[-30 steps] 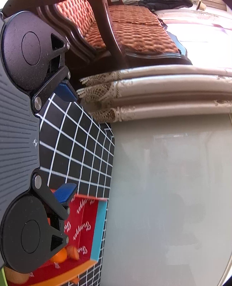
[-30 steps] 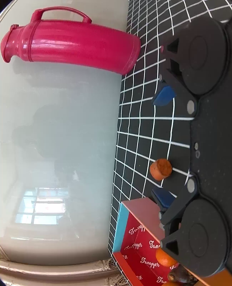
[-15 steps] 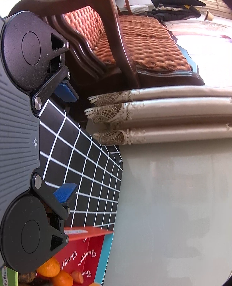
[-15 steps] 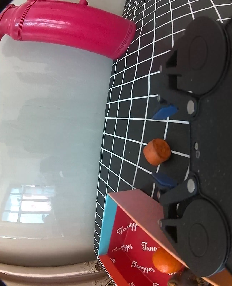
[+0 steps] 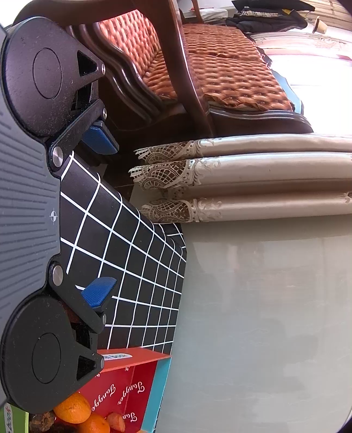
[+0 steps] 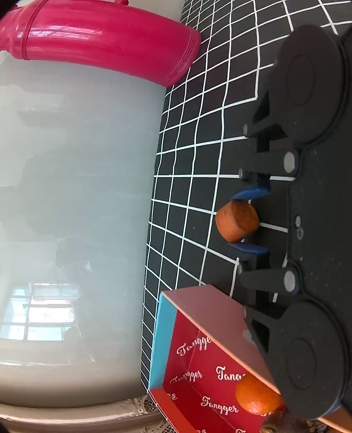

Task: Organize fruits
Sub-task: 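Carry the small orange fruit into the red box and open the right gripper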

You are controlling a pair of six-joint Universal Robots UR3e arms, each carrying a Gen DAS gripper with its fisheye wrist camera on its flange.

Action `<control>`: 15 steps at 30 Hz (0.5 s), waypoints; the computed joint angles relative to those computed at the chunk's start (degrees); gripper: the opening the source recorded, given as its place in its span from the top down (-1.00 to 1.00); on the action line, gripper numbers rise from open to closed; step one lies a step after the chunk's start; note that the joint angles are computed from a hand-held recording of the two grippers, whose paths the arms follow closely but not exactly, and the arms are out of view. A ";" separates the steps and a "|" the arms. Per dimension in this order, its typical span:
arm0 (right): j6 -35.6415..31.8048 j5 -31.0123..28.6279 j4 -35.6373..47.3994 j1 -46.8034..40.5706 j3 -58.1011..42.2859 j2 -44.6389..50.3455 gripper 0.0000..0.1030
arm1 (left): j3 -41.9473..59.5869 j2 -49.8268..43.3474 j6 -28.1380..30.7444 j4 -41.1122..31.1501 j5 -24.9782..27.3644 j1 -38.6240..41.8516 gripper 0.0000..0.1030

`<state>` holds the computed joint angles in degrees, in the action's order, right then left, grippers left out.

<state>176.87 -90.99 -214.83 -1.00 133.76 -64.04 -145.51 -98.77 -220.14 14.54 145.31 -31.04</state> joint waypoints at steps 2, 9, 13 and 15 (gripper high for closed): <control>-0.28 0.23 -0.09 -0.27 1.08 -1.11 0.38 | 0.48 0.18 -0.57 -1.02 0.25 -0.51 -0.88; -0.93 1.86 0.06 -1.21 5.29 -7.39 0.38 | 2.17 0.13 -2.12 -3.74 1.59 -2.72 -0.88; -0.67 2.24 0.27 0.04 7.13 -11.33 0.38 | 2.37 0.99 -3.93 -6.11 2.61 -4.14 -0.88; -0.32 2.48 1.09 0.98 7.42 -13.08 0.38 | 2.34 1.70 -5.33 -7.90 3.45 -5.12 -0.88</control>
<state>176.55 -88.51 -213.74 -0.02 141.19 -77.12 -143.17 -97.07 -225.48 6.64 148.76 -36.16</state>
